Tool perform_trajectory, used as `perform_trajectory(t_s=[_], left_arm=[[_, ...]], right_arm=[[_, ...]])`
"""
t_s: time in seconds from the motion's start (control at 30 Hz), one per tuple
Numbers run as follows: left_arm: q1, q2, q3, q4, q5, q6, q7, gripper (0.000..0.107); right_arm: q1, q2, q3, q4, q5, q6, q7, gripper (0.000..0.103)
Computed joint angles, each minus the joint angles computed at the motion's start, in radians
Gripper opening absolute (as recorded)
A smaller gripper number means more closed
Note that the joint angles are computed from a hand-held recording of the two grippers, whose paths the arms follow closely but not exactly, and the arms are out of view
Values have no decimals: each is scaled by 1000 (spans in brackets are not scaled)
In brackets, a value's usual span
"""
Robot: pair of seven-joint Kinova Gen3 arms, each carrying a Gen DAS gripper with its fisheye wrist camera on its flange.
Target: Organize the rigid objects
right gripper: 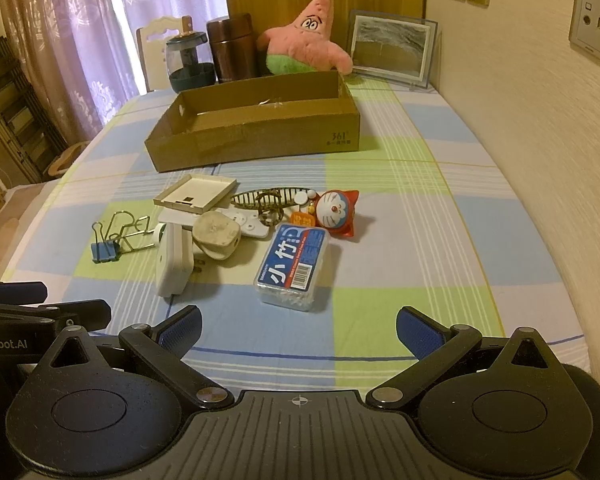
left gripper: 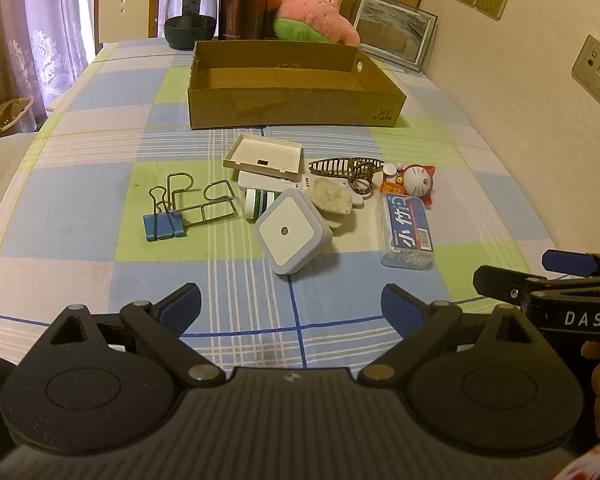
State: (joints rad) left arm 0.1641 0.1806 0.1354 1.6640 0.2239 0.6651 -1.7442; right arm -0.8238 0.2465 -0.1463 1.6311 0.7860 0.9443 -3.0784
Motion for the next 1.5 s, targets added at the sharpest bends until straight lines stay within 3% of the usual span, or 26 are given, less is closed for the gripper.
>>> perform_trajectory(t_s=[1.07, 1.37, 1.5], left_arm=[[-3, 8, 1, -6, 6, 1, -6, 95], [-45, 46, 19, -45, 81, 21, -127, 92], [-79, 74, 38, -62, 125, 7, -247, 92]], right_arm=[[4, 6, 5, -6, -8, -2, 13, 101], [6, 20, 12, 2, -1, -10, 11, 101], [14, 22, 19, 16, 7, -41, 10, 101]])
